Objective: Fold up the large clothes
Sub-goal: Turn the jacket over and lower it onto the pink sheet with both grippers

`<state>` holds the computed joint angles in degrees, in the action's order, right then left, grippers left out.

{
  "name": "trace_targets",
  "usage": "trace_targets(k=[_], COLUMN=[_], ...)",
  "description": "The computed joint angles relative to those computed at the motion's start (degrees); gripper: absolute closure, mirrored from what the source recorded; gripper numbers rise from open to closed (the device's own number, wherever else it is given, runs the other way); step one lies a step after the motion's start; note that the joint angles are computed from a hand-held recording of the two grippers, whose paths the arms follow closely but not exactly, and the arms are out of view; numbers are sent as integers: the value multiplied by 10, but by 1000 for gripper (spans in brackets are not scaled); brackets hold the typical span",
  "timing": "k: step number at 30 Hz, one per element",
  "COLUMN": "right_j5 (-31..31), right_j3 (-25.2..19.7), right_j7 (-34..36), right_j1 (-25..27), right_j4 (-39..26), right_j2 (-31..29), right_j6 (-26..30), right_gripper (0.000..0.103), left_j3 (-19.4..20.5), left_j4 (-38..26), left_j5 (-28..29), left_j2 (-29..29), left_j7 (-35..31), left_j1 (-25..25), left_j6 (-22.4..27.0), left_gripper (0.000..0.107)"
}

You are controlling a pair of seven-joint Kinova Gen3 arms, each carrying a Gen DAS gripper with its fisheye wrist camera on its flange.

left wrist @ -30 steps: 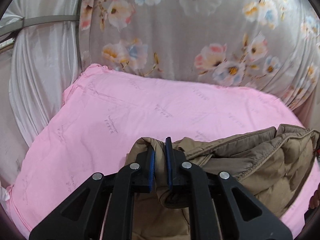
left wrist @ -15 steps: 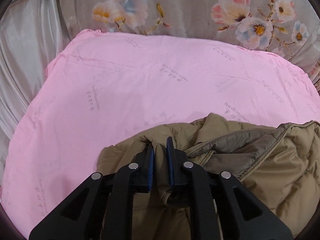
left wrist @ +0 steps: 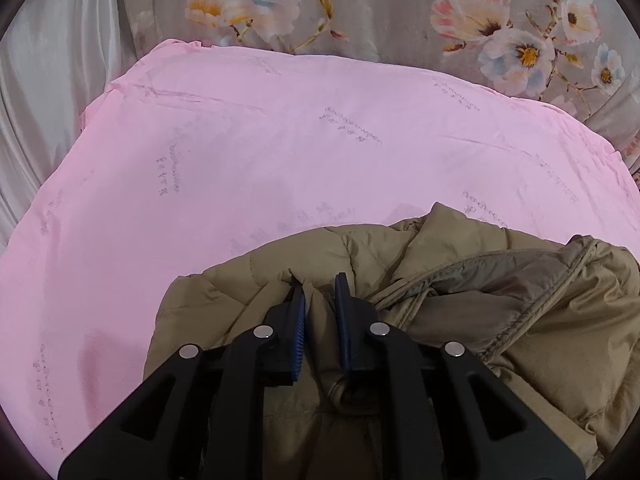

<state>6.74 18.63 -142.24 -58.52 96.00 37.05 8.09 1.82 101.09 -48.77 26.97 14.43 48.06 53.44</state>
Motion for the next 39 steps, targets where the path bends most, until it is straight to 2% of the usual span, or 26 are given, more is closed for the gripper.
trace_targets(k=[6, 9, 11, 13, 14, 15, 17, 19, 20, 21, 22, 23, 24, 27, 28, 30, 33, 36, 39], right_j5=[-5, -14, -24, -38, -39, -48, -72, -118, -138, -148, -161, -165, -160, -123, -103, -90, -102, -99, -84], right_j3=[-37, -62, -110, -159, -171, -172, -142, -89, -62, -39, -16, 5, 24, 82, 92, 86, 30, 10, 5], right_j7=[13, 26, 46, 65, 66, 64, 83, 123, 147, 170, 193, 212, 226, 221, 221, 223, 227, 208, 181], right_j1=[33, 57, 102, 149, 162, 166, 142, 91, 64, 38, 11, -15, -42, -118, -130, -123, -53, -13, 8], right_j4=[-2, 4, 22, 61, 86, 113, 159, 185, 184, 176, 163, 144, 120, 45, 19, -32, -96, -115, -135], right_j2=[0, -4, -17, -41, -60, -82, -123, -158, -170, -179, -180, -175, -164, -114, -93, -55, -15, 0, 17], right_j6=[-4, -17, -45, -92, -115, -138, -172, -169, -153, -130, -106, -83, -60, 10, 33, 80, 148, 168, 185], right_gripper=[91, 90, 85, 77, 64, 51, 48, 48, 52, 64, 71, 82, 91, 99, 99, 99, 100, 103, 103], left_j3=[-3, -6, 22, 68, 80, 85, 65, 35, 18, 12, 16, 29, 50, 125, 137, 128, 77, 36, 25], left_j4=[3, 20, 50, 79, 88, 99, 111, 112, 104, 88, 73, 55, 42, -12, -33, -64, -57, -41, -54], left_j5=[-6, -20, -49, -72, -80, -83, -90, -87, -76, -67, -64, -62, -59, -52, -43, -15, 45, 57, 57], left_j2=[4, -5, -26, -56, -67, -86, -112, -134, -139, -138, -137, -133, -129, -83, -62, -24, -12, -28, -28], left_j7=[9, 32, 73, 109, 126, 142, 162, 144, 122, 103, 85, 62, 39, -31, -54, -97, -115, -111, -145], left_j1=[3, 2, -26, -63, -65, -57, -12, 41, 66, 80, 83, 75, 57, -11, -22, -29, -39, -34, -46], left_j6=[-6, -28, -56, -63, -53, -33, 14, 60, 83, 107, 121, 125, 122, 105, 107, 102, 52, 36, 41], left_gripper=[93, 93, 91, 87, 77, 59, 37, 37, 37, 41, 43, 45, 48, 57, 61, 70, 75, 75, 75])
